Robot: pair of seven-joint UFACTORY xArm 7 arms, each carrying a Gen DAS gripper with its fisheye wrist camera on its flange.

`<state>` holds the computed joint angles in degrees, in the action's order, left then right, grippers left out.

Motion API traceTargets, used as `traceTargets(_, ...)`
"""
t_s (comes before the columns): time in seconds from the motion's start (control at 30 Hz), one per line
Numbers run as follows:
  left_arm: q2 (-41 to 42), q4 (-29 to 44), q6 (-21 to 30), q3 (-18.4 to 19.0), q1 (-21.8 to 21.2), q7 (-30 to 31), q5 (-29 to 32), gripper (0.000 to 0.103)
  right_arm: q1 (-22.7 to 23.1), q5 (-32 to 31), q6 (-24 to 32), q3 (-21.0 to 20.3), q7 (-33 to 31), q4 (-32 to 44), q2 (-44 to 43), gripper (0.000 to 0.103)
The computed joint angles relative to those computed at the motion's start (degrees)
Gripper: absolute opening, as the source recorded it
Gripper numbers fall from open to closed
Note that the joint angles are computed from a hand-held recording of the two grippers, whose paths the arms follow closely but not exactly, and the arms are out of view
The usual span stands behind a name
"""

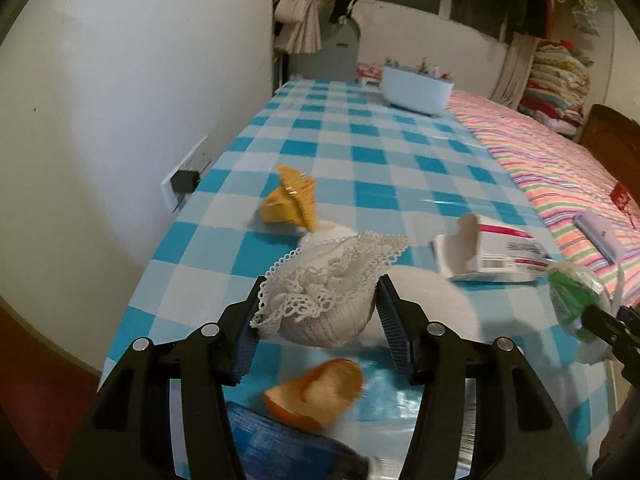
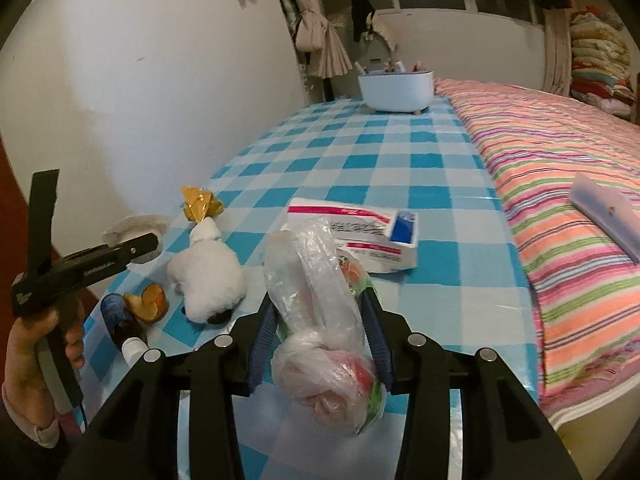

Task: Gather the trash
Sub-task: 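Carry the plastic bag to the white bin and release it with the right gripper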

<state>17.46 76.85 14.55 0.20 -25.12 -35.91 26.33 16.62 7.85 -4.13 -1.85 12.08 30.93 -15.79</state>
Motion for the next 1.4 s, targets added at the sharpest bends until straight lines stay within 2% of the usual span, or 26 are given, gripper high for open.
traceTargets(0.23, -1.82, -2.48, -3.38, -0.86, -2.16, -0.7, 1.7, 0.053, -7.26, -2.76, 0.18, 4.36, 2.02, -3.72, -4.54, 0.041)
traceTargets(0.37, -2.16, -2.91, -4.37, -2.15, -2.93, 0.76, 1.1, 0.053, -13.32, -5.21, 0.79, 8.6, 4.03, -5.97, -7.81, 0.041)
traceTargets(0.47, -2.23, -3.15, -5.36, -2.84, -3.76, 2.06, 0.46, 0.053, -15.15, -6.4, 1.4, 9.16, 4.91, -7.46, -9.97, 0.041)
traceTargets(0.6, -2.35, -3.46, -6.16, -4.63, -4.46, 5.08, -1.67, 0.053, -17.15, -7.76, 2.49, 9.65, 5.73, -9.25, -12.68, 0.041)
traceTargets(0.67, -2.18, -3.76, -6.45, -8.92, -2.02, 10.89, -7.44, 0.053, -17.75, -8.35, 3.05, 9.64, 5.96, -10.0, -13.94, 0.041)
traceTargets(0.73, -2.07, -3.89, -6.6, -10.61, -1.86, 14.56, -10.85, 0.053, -18.13, -8.8, 3.42, 9.44, 6.11, -10.71, -15.13, 0.041)
traceTargets(0.8, -2.01, -3.9, -6.78, -9.36, -3.93, 15.14, -10.87, 0.053, -19.05, -9.35, 3.7, 9.76, 6.32, -11.58, -16.41, 0.041)
traceTargets(0.97, -1.77, -4.23, -7.33, -9.44, -6.45, 17.48, -12.1, 0.053, -20.26, -10.08, 4.49, 9.88, 6.93, -14.02, -19.63, 0.041)
traceTargets(1.4, -3.12, -7.46, -10.26, -15.2, -6.78, 27.93, -19.62, 0.053, -24.96, -11.46, 7.91, 11.4, 10.31, -21.43, -32.28, 0.041)
